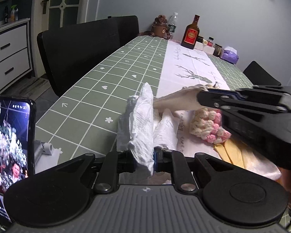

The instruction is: Organize soft objects

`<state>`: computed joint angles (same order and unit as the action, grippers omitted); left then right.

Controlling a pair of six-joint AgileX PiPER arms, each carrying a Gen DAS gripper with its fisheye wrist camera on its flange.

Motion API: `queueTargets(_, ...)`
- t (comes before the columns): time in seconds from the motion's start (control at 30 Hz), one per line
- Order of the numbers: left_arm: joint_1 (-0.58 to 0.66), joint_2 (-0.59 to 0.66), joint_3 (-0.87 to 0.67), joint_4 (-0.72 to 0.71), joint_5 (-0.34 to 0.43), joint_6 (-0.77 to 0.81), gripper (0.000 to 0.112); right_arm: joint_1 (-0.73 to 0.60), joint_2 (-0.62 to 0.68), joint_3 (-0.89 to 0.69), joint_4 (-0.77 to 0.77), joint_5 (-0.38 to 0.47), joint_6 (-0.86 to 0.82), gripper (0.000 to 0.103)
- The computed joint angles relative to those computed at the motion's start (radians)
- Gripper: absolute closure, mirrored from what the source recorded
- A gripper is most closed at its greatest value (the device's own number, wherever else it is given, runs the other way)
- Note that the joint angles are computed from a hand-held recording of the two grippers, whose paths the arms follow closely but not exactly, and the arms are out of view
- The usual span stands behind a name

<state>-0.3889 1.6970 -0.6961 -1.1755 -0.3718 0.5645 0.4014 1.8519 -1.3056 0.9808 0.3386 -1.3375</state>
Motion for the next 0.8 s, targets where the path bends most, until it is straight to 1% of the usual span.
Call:
queueTargets(0.07,-0.030,-0.014,0.011,0.001,-0.011,0.005,0.095,-0.027,-0.080,0.096,0.097,0.018,-0.079,0.099)
queueTargets(0.17,-0.070,-0.026,0.018,0.043,-0.006,-0.026,0.095,-0.066,-0.201,0.237,0.185,0.023,-0.140,0.099)
queueTargets(0.23,-0.103,-0.027,0.018,0.061,-0.014,-0.031,0.095,-0.108,-0.267,0.307,0.230,0.072,-0.146,0.099)
queueTargets(0.3,-0.141,-0.025,0.016,0.039,-0.031,0.008,0.095,-0.153,-0.326,0.371,0.257,0.129,-0.144,0.099)
queueTargets(0.33,-0.157,-0.025,0.015,0.032,-0.033,0.022,0.095,-0.171,-0.348,0.394,0.247,0.152,-0.125,0.099)
queueTargets(0.4,-0.175,-0.021,0.018,0.045,-0.021,0.016,0.095,-0.188,-0.382,0.427,0.163,0.169,-0.025,0.099)
queueTargets(0.47,-0.179,-0.014,0.022,0.082,0.007,-0.022,0.095,-0.191,-0.404,0.466,0.120,0.161,0.017,0.099)
queueTargets(0.5,-0.182,-0.008,0.022,0.081,0.012,-0.022,0.095,-0.186,-0.414,0.486,0.088,0.142,0.047,0.099)
queueTargets(0.57,-0.195,0.008,0.019,0.034,0.000,0.017,0.095,-0.191,-0.425,0.522,0.052,0.129,0.087,0.099)
queueTargets(0.67,-0.214,0.026,0.018,-0.069,-0.030,0.107,0.095,-0.218,-0.422,0.543,0.003,0.159,0.150,0.099)
queueTargets(0.77,-0.219,0.034,0.024,-0.100,-0.041,0.130,0.095,-0.238,-0.449,0.579,-0.035,0.173,0.163,0.099)
queueTargets(0.8,-0.220,0.036,0.025,-0.105,-0.043,0.131,0.095,-0.254,-0.463,0.592,-0.040,0.189,0.154,0.099)
